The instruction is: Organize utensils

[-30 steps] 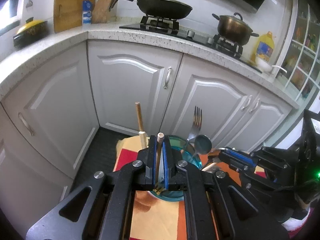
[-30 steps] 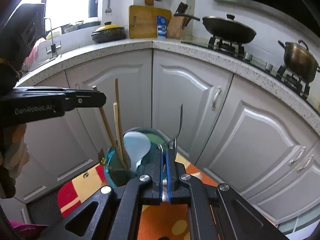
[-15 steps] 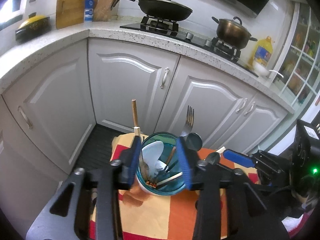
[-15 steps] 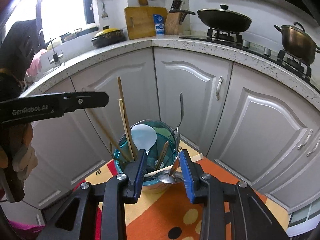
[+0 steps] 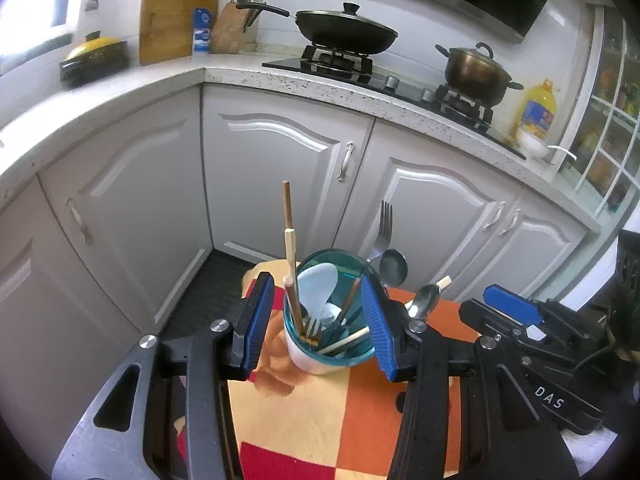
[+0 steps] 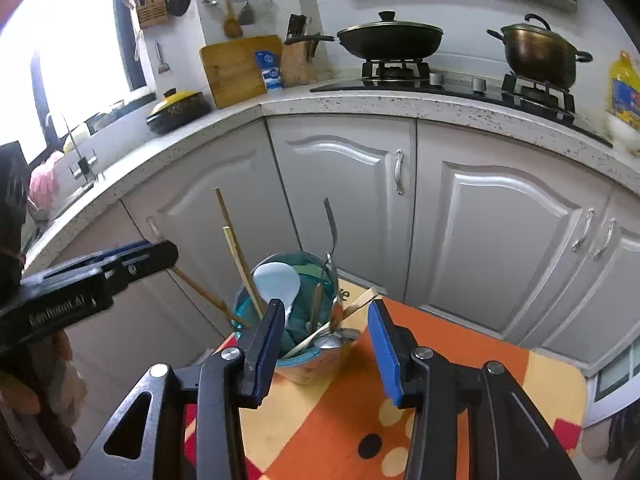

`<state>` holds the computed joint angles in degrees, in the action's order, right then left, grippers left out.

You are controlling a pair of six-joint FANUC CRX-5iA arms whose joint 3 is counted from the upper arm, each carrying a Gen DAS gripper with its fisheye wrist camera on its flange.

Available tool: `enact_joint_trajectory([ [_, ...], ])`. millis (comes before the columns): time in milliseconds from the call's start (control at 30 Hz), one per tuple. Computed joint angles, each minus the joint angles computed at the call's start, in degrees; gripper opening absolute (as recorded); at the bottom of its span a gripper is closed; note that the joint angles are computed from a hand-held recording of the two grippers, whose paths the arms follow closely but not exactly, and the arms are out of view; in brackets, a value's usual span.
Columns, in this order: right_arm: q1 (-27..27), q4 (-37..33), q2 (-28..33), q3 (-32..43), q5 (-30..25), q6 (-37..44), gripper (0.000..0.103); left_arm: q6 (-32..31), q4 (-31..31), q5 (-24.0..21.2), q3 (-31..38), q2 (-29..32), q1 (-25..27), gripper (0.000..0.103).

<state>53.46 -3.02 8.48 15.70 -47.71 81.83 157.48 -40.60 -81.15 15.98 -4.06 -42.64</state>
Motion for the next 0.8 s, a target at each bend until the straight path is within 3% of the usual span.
enact_joint_trajectory([
  [500, 4.3, 9.6, -4.8, -7.3, 2.6, -10.4, 0.043, 4.5, -5.8, -7.0, 2.5, 1.9, -7.7, 0.045],
  [667, 5.0, 11.7, -5.9, -9.0, 3.7, -13.1, 0.057, 4.5, -7.8, -8.7, 3.7, 2.5, -9.7, 0.045],
  [800, 5.5, 12.8, -6.7, -10.0, 4.4, -13.5, 0.057, 5.1, -8.6, -9.5, 4.0, 2.7, -10.5, 0.045],
])
